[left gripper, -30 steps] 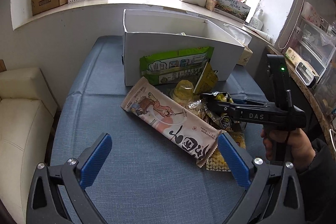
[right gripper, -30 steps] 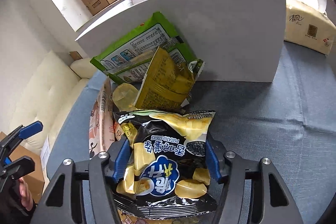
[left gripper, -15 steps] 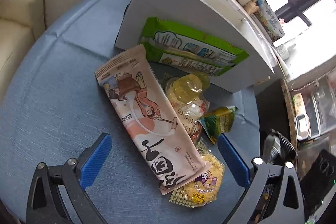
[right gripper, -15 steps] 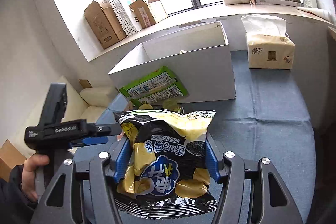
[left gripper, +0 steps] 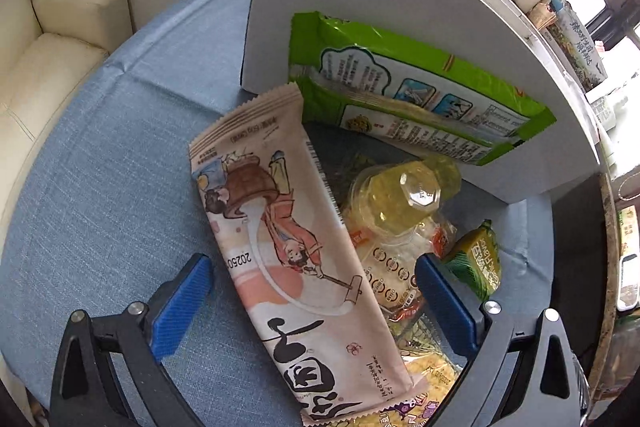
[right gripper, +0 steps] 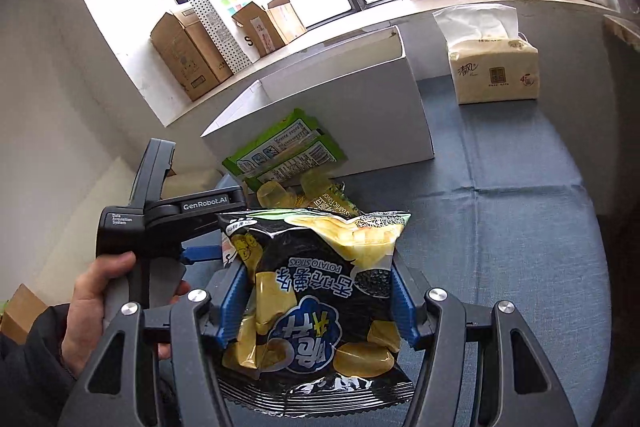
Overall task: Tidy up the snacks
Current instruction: 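Grasp the long pink-and-white wafer packet with the left tool while the right tool holds the chip bag, then lower both packets into the white box and open both tools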
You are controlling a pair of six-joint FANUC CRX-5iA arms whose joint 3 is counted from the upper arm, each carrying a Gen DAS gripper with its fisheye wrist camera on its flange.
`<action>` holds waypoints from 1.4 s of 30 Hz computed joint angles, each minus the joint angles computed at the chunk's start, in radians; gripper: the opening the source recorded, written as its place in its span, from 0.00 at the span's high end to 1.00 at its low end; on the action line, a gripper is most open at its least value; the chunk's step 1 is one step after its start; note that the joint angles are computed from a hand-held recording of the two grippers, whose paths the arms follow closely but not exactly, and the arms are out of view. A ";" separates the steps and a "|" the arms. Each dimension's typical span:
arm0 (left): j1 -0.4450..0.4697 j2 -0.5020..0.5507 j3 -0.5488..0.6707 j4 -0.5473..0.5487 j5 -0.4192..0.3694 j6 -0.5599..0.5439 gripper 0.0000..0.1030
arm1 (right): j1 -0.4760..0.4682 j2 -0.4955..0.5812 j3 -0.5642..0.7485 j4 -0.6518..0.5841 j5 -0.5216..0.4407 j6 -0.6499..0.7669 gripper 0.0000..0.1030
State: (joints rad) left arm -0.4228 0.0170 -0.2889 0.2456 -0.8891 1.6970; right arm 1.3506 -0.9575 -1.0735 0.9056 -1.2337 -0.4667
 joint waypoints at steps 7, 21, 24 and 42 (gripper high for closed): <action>-0.043 -0.059 -0.048 -0.013 0.087 -0.104 0.39 | 0.053 -0.010 -0.013 0.011 -0.038 -0.049 0.37; 0.061 -0.337 -0.241 0.137 0.235 -0.528 0.43 | 0.073 0.015 0.003 0.048 -0.059 -0.056 0.37; 0.091 -0.373 -0.252 0.201 0.219 -0.619 0.43 | 0.031 0.045 0.021 0.060 -0.026 -0.020 0.37; 0.054 -0.015 0.242 0.142 0.182 -0.637 0.43 | -0.754 0.430 0.374 -0.060 0.486 0.626 0.37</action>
State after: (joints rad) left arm -0.3689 0.0016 -0.0470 0.3873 -0.7072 1.0604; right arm 0.5969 -0.5272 -0.6992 0.8453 -0.7472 0.1594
